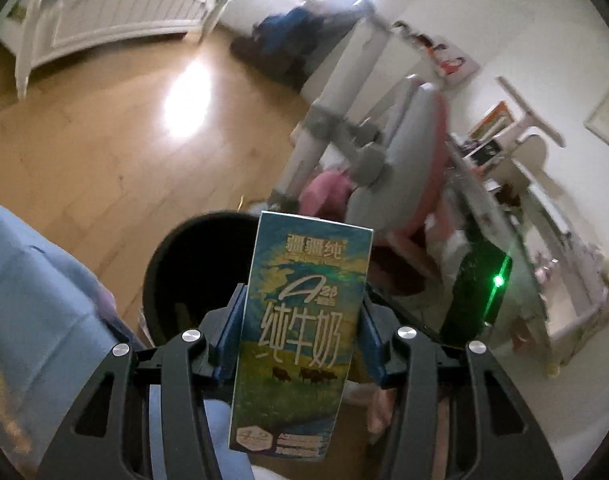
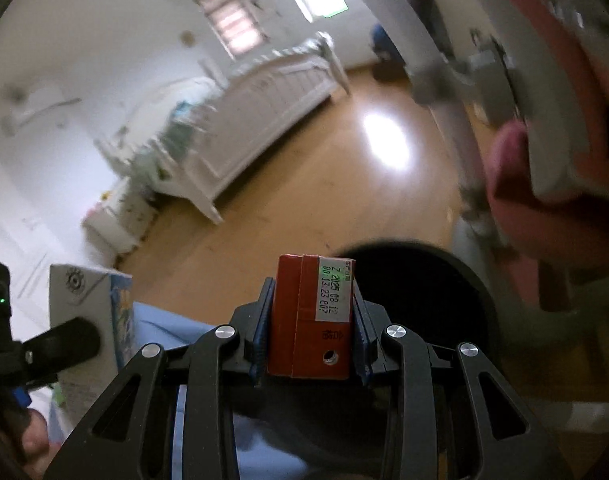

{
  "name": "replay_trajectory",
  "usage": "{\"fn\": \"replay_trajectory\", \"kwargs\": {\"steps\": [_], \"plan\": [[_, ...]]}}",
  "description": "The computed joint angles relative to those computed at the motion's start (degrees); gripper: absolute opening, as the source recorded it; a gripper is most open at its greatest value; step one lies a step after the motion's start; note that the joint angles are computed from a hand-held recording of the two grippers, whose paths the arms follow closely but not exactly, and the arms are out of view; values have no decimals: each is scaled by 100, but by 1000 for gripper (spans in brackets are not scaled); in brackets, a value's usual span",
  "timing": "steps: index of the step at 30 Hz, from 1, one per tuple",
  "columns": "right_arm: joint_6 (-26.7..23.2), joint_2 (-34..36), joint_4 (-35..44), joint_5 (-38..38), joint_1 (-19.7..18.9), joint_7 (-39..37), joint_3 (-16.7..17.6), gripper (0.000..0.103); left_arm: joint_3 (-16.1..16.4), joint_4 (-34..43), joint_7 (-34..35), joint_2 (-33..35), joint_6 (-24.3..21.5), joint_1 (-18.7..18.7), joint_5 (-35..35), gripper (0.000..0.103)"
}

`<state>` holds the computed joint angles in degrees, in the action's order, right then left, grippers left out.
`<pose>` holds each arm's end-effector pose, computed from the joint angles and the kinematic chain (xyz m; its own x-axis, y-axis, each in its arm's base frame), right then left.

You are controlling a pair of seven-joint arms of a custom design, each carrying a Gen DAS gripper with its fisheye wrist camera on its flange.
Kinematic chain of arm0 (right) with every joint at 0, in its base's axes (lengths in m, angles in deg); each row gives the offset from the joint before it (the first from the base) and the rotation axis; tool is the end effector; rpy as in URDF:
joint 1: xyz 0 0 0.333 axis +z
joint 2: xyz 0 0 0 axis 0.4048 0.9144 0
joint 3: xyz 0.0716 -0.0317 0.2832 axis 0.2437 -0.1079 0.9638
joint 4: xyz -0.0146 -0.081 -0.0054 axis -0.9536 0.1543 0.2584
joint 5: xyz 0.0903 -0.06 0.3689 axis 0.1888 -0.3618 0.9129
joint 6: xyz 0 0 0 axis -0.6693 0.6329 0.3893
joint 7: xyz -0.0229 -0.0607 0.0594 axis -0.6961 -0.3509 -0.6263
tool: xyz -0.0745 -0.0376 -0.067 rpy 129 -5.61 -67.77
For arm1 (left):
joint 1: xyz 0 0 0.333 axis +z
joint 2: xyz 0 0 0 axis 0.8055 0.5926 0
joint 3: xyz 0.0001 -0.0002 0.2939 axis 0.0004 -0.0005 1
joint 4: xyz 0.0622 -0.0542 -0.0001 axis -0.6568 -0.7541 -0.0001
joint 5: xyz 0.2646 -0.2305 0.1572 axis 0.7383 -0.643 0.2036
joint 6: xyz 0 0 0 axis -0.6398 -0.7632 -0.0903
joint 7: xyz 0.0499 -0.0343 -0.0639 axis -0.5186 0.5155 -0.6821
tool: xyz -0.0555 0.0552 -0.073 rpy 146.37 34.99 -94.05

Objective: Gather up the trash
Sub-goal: 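Carry both cartons to the bin and release them inside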

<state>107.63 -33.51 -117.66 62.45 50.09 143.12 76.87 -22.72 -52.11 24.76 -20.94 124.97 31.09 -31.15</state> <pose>0.4543 0.2065 0.5421 0.2142 -0.8715 -0.4412 -0.7664 0.1301 -0.6291 0.4179 -0.2600 0.5756 -0.0910 -0.8249 0.5579 -0.8253 -0.2510 -0.5058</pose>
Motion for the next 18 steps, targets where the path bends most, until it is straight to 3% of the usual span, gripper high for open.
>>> {"fn": "replay_trajectory", "kwargs": {"steps": [4,12,15,16,17,18], "plan": [[1,233,-76,378,77,-377,-182,34,87,128,114,394,-37,-45,-291,50],[-78,497,-144,1232,52,-1022,-193,34,-136,550,43,942,-202,170,-118,51],[-156,570,-106,1191,-102,-975,-88,35,-246,650,-186,958,-388,314,256,61],[-134,517,-152,1114,-160,-886,-35,43,-295,674,-345,947,-449,374,457,76],[-83,500,-172,1099,-186,-855,-22,58,-361,654,-581,885,-454,447,712,86],[19,442,-237,1083,-210,-794,1,68,-388,617,-714,805,-439,477,855,87]]}}
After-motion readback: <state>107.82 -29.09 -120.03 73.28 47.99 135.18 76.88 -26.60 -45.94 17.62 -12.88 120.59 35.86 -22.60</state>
